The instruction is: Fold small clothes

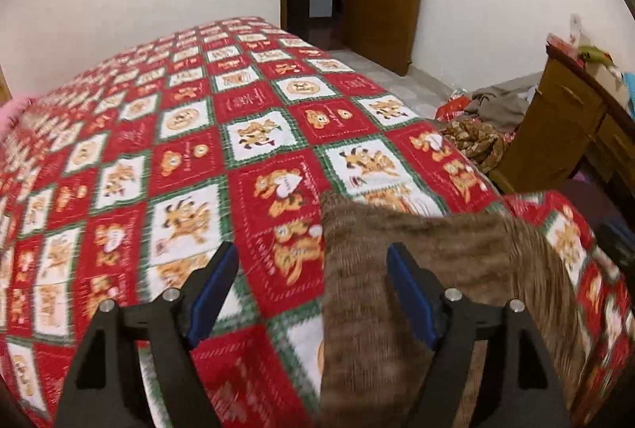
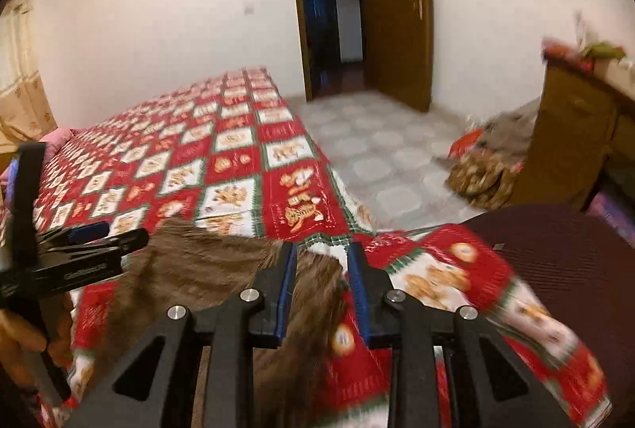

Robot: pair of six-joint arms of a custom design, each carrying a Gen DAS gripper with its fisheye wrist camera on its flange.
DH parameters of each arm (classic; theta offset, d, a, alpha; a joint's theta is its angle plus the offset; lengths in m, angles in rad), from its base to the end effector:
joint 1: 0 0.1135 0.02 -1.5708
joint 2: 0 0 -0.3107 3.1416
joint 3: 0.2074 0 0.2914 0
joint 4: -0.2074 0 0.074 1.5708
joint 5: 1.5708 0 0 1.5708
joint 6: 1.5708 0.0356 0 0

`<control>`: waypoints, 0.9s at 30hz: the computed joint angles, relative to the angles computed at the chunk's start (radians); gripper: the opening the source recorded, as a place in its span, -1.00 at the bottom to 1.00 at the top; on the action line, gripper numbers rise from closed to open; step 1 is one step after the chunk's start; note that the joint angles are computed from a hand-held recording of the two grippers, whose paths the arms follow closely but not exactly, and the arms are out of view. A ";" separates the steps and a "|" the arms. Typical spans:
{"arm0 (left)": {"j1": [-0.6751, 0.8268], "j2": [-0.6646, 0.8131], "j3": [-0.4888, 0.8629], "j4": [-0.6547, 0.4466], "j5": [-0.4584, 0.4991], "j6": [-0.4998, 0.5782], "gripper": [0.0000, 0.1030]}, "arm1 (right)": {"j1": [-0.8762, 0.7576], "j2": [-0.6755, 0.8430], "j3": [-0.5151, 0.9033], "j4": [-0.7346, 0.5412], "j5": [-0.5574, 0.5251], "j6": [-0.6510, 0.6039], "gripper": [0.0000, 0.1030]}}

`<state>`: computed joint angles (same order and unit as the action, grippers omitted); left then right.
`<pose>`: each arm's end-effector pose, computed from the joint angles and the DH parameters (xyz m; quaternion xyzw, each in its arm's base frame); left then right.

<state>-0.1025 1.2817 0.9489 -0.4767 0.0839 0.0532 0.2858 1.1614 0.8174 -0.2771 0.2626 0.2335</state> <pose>0.2942 -0.0333 0.2956 0.0877 0.9236 -0.0481 0.3701 0.2647 0.0681 0.2958 0.0368 0.8830 0.0038 0.4680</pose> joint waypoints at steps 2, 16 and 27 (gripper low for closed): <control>-0.018 -0.038 -0.027 0.000 -0.036 0.020 0.54 | 0.086 -0.066 -0.018 -0.065 0.020 -0.012 -0.46; -0.187 -0.425 -0.372 -0.012 -0.224 0.008 0.49 | 0.369 -0.091 -0.126 -0.297 0.205 0.128 -0.46; -0.198 -0.694 -0.363 -0.293 -0.221 0.004 0.69 | 0.700 -0.352 -0.169 -0.635 0.383 0.544 -0.28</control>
